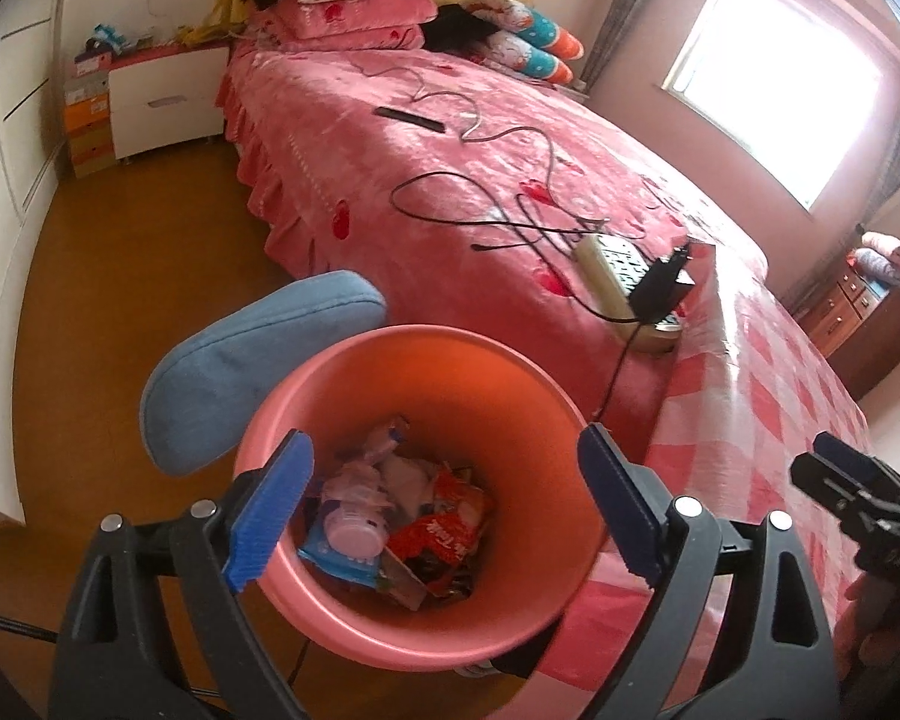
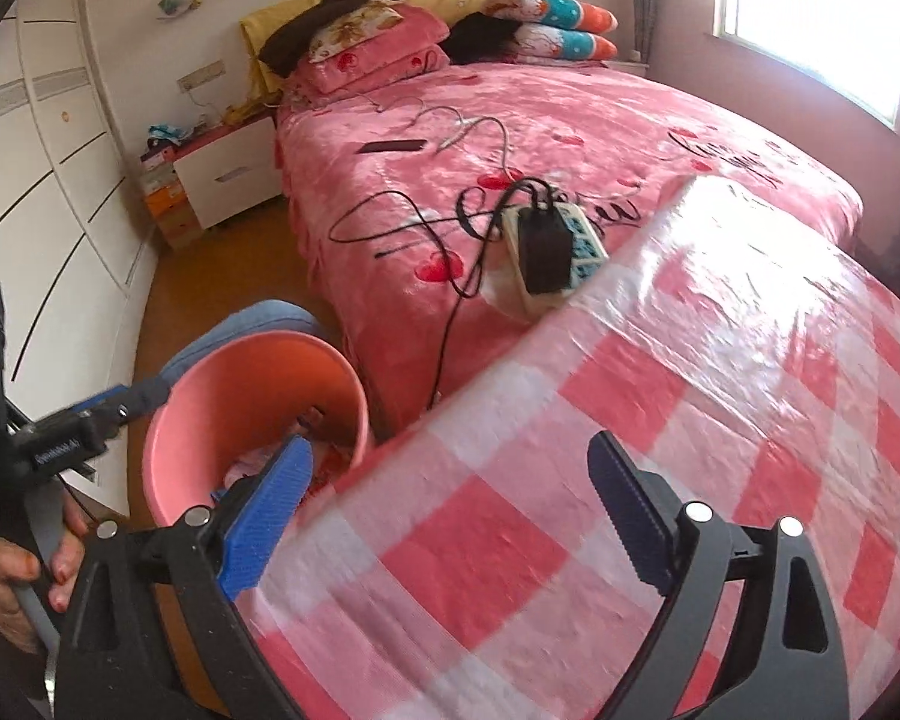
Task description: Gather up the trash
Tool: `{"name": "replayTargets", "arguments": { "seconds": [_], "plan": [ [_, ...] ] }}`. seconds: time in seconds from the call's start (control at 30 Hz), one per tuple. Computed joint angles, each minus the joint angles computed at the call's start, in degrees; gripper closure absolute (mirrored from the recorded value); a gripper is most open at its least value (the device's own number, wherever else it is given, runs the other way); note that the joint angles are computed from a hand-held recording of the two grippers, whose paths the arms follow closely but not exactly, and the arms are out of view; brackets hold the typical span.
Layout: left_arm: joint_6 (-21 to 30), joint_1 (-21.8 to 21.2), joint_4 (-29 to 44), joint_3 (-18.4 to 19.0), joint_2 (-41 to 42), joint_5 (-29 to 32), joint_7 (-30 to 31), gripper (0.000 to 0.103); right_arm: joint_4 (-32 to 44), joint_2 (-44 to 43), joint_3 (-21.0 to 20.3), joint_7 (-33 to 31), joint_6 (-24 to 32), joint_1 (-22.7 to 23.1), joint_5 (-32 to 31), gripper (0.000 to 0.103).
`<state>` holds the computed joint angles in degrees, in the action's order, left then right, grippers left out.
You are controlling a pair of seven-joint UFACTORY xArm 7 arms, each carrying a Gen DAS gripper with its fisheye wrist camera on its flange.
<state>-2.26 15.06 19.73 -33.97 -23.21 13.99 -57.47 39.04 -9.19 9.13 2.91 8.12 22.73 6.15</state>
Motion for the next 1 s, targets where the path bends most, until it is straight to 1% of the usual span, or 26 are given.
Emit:
{"name": "replayTargets", "arguments": {
  "seconds": [0.07,0.2,0.43,0.7,0.83,0.93,1.0],
  "plan": [
    [0.82,-0.64,0.61,-0.21,-0.39,0.14,0.01,0.013,-1.56,-1.43,-0.45,-0.21,-0.07,0.04,0.62,0.011],
    [2.1,-2.29,1.63,-0.15,-1.07,0.89,-0.68,0.012,-4.13,-4.23,0.82,2.96,-0.26,-2.25,-2.43,0.011],
    [4.99,-5.13,4.17,-0.31,-1.56,3.37,-2.87,0.011,-8.61,-8.82,-0.54,4.37,-0.6,-2.82,-3.59,0.011],
    [7.89,-8.13,7.36,-0.77,-1.01,7.75,-6.05,0.01,-12.85,-14.1,-1.08,5.84,-0.2,-4.2,-4.6,0.011],
    [9.22,-9.81,8.93,-0.73,-0.21,10.09,-7.73,0.01,-15.22,-16.68,-2.21,5.72,-0.33,-4.36,-4.5,0.011],
    [10.14,-10.52,10.43,-1.27,0.79,12.57,-9.29,0.01,-16.84,-18.72,-3.21,5.36,-0.17,-4.62,-4.26,0.011],
    [10.86,-10.79,11.79,-1.94,1.75,14.48,-10.65,0.01,-18.02,-20.26,-3.33,5.25,-0.23,-5.67,-4.61,0.011]
  ]
}}
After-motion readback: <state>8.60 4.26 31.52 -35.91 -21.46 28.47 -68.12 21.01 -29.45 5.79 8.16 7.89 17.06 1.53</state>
